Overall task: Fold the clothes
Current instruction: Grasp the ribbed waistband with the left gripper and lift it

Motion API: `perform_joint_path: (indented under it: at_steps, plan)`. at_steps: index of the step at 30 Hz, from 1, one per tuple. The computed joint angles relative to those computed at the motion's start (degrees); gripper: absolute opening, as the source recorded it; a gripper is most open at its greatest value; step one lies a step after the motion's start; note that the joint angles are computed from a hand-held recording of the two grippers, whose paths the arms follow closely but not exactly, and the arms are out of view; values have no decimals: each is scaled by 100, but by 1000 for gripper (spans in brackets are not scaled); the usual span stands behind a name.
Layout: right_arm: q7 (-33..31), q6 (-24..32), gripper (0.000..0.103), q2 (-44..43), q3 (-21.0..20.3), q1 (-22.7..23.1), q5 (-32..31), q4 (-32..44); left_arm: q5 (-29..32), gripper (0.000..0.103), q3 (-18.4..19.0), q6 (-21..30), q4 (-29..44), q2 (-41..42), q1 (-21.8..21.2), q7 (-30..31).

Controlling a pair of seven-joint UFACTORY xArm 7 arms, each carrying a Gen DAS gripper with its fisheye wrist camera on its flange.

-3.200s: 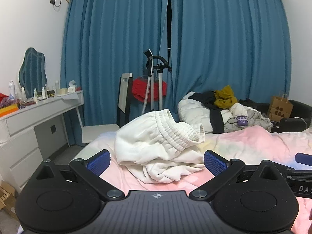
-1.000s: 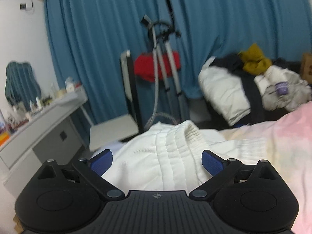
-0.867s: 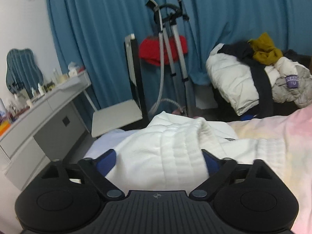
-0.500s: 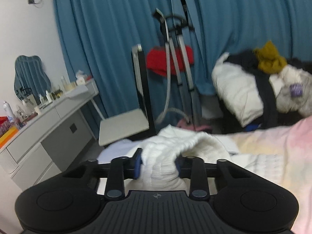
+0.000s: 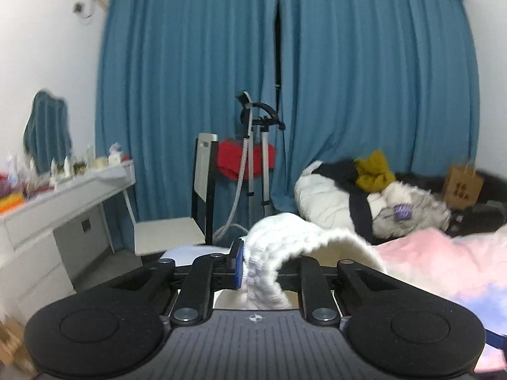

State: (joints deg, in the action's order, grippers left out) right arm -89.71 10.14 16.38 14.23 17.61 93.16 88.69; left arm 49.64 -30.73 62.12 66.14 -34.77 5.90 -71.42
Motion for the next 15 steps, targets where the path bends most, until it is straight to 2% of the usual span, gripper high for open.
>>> perform_joint_path:
  at_steps: [2,4,10,15]
  plan:
    - [97,89,103,-183,3,-4,-6,-185,-321,14,36,290,-489,-698,-242,-133]
    - [661,207,103,-293,-27,40,-474,-357,-711,14,93,597,-919,-1243,-423,-3]
    - [3015,1139,103,-358,-112,15,-2874,-696,-1819,12,437,1132,-1991,-2243,-636,124]
    - [3031,2755,103,-430,79,-287,-3261,-752,-2165,13,648,1171,-2419,-2784,-584,232]
